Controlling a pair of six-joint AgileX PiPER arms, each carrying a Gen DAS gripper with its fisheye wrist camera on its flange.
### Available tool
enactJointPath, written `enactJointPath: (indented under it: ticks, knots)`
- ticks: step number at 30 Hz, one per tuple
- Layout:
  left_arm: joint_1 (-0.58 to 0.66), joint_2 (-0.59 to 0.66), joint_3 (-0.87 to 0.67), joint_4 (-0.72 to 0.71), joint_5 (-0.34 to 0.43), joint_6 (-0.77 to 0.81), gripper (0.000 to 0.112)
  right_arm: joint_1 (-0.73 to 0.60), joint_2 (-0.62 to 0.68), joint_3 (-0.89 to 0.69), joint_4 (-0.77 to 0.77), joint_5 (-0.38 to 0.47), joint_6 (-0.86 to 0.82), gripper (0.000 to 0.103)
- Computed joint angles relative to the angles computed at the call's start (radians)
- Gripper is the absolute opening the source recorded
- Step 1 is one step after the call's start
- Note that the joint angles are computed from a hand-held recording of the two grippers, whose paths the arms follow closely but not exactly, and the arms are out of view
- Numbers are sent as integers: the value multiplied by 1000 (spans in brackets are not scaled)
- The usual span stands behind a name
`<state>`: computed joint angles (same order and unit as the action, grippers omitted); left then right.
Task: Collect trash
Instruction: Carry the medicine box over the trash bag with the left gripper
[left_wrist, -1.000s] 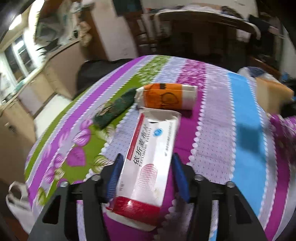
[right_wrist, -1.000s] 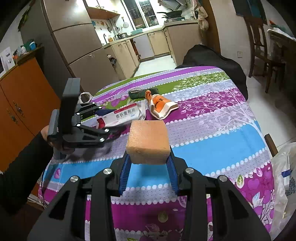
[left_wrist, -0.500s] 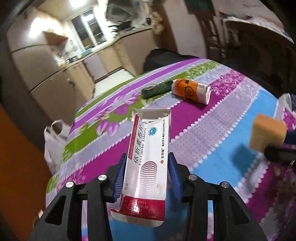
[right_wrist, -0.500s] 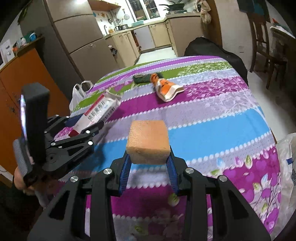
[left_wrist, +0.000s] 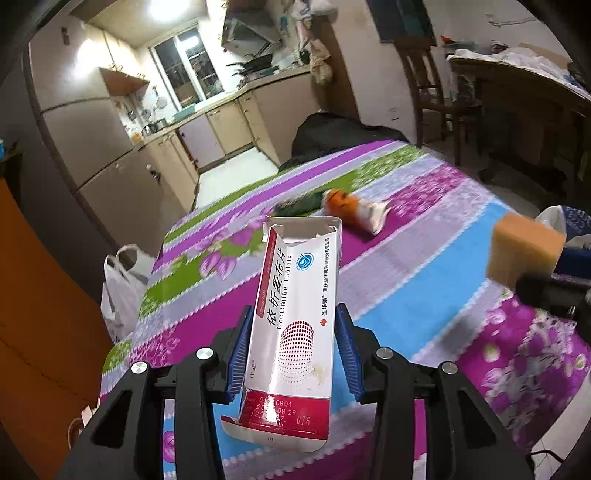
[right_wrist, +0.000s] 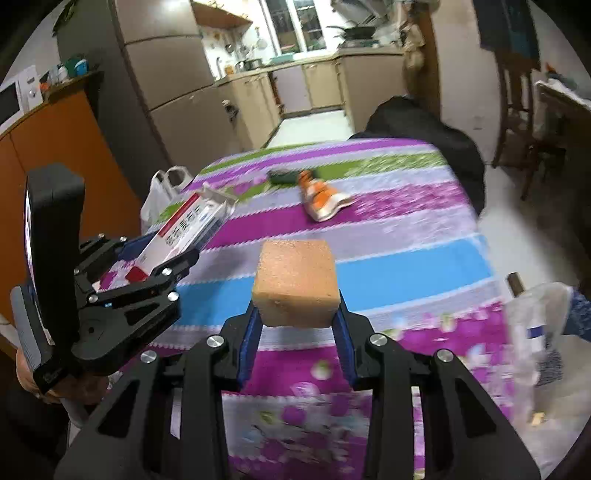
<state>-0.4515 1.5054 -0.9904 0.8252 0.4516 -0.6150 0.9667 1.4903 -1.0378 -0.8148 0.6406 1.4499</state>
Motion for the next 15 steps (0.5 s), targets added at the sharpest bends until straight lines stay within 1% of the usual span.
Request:
enactJointPath:
  ticks: [4,8,13,15]
  knots:
    - [-101,-9,-37,9,44,-14,45,-5,-113,65,-18,92,-8,35]
    - [-214,8,-93,10,93,-18,45,-9,-240,118,-1,227,-77,35]
    - [-378,77,-212,-4,152,-9,45,-47,-411,179,32,368,-164,35]
    - [-434,124,-284,-47,175,29,45,-87,-476,196,60,410,-219,35]
